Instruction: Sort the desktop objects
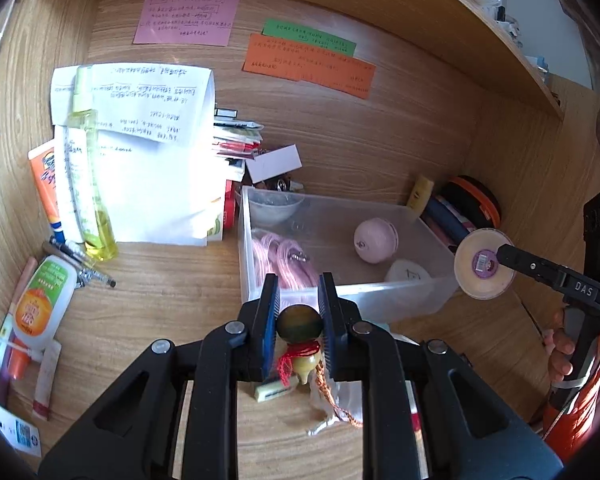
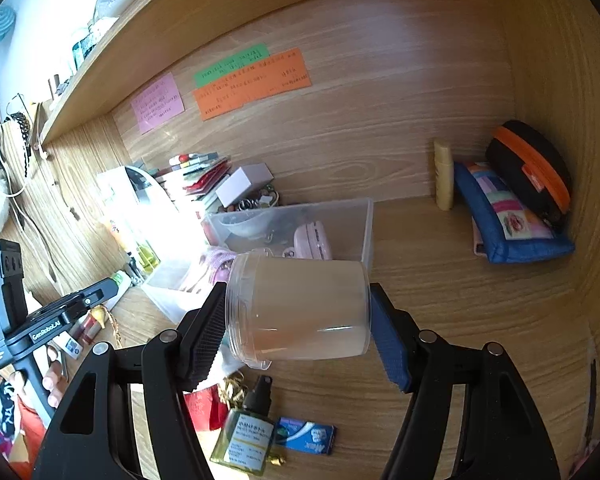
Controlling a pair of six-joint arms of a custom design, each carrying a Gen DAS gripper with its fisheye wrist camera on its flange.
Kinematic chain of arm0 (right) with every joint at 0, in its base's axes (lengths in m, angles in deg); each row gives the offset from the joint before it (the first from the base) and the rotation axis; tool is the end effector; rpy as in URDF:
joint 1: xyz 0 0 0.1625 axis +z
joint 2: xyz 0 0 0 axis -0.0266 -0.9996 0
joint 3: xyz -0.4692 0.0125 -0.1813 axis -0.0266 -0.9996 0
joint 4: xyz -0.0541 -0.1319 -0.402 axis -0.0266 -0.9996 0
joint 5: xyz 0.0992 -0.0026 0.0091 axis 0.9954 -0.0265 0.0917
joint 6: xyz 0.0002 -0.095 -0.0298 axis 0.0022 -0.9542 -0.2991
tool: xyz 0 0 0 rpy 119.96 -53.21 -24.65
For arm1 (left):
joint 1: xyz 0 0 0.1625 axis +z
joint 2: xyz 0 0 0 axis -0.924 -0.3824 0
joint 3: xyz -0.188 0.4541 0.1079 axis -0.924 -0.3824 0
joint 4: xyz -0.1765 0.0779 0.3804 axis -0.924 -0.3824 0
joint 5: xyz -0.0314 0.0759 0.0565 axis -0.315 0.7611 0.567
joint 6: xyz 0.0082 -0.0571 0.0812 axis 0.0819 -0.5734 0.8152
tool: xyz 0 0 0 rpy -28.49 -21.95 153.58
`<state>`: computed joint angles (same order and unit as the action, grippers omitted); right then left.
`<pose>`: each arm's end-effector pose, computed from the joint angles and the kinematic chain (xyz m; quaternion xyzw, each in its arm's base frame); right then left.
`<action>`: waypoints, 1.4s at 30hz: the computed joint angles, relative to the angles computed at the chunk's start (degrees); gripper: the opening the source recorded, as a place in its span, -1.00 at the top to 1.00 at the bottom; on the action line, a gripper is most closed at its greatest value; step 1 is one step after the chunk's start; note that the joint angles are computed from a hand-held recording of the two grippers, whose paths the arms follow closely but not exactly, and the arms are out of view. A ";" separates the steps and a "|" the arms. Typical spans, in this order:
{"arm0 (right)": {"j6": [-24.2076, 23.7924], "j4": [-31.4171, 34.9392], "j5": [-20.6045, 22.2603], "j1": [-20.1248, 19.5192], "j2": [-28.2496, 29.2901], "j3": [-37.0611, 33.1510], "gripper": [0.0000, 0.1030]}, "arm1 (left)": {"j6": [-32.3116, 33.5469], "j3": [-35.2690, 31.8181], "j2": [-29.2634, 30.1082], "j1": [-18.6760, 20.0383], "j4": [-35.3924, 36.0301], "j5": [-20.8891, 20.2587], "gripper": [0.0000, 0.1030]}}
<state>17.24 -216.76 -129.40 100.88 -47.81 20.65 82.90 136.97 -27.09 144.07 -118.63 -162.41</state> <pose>0.2263 -0.7824 0.0910 0.1358 -0.8502 0.4612 0.2145 -0.0496 -0.8505 0.2187 0.3221 0.8691 -0.3519 0.1306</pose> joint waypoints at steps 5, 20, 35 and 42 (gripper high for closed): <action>-1.56 2.35 -0.30 0.36 0.90 -3.38 -0.24 | 0.38 -4.27 1.67 0.16 3.30 -1.02 0.64; -4.63 16.06 -1.97 0.82 6.05 -16.40 -0.24 | 3.06 -15.79 8.38 -0.73 11.38 5.25 0.64; -2.10 24.03 -1.79 -0.62 8.53 -21.29 -0.24 | 6.52 -19.00 11.80 -1.08 12.17 9.42 0.64; -4.05 22.34 -3.58 -0.23 9.45 -21.74 -0.25 | 8.52 -17.59 11.61 -1.36 10.56 10.08 0.64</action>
